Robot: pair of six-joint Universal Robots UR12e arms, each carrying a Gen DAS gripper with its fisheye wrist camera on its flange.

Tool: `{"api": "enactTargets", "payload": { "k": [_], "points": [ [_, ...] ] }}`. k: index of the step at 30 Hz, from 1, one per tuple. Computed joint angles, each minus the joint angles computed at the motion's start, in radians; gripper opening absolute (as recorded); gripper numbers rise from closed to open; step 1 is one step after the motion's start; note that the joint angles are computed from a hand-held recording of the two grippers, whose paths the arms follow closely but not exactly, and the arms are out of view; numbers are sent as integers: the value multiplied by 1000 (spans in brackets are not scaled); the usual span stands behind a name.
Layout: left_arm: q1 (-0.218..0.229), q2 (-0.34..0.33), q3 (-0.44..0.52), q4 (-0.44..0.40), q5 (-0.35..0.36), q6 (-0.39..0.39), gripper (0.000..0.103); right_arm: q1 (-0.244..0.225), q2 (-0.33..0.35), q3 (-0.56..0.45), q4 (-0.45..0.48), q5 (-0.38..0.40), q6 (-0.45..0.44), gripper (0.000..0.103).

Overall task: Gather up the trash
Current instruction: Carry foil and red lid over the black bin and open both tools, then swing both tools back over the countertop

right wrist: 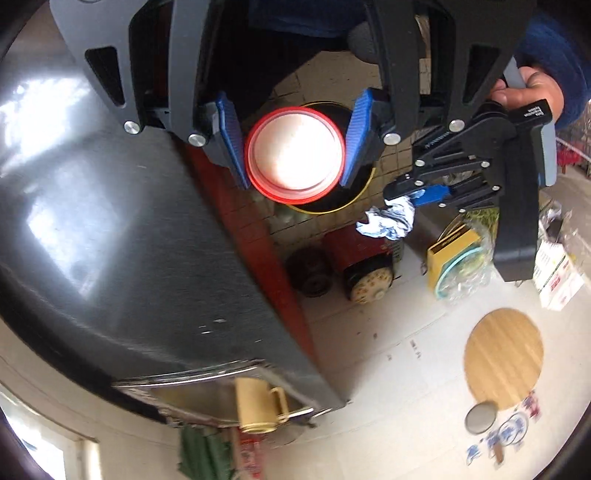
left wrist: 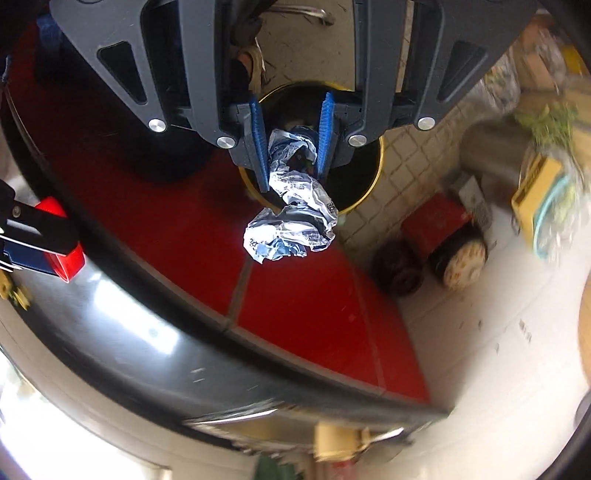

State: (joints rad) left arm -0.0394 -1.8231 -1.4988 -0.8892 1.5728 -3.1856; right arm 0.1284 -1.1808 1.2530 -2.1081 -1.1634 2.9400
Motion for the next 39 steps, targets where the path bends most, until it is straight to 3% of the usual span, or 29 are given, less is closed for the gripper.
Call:
{"api": "enactTargets", "payload": {
  "k": [2, 6, 16, 19, 20, 21, 28, 31, 33, 39],
  "points": [
    [25, 5, -36, 8, -7, -10, 23, 18, 35, -36, 54, 26, -18, 49],
    [58, -2, -73, 5, -54, -40, 23, 59, 102, -96, 118, -14, -18, 49],
    [66, -35, -79, 0, -64, -59, 24, 83, 165, -151, 174, -50, -4, 49],
    [62, -37, -80, 11, -54, -55, 38, 88, 177, -168, 180, -49, -8, 51],
    [62, -36, -81, 10, -48, -56, 55, 89, 181, -173, 177, -49, -5, 60],
    [62, -35, -85, 18, -43, -62, 63, 89, 179, -171, 164, -48, -2, 65],
    [62, -21, -79, 21, -15, -76, 68, 71, 136, -120, 115, -46, -2, 71],
    [47, -14, -64, 39, -4, -68, 75, 48, 86, -69, 54, -59, 14, 73],
    [28, -6, -52, 79, -2, -42, 85, 20, 39, -23, -4, -63, 47, 77],
    [-63, -22, 38, 177, -50, 105, 94, -89, -140, 167, -228, -180, 220, 85]
  ]
}}
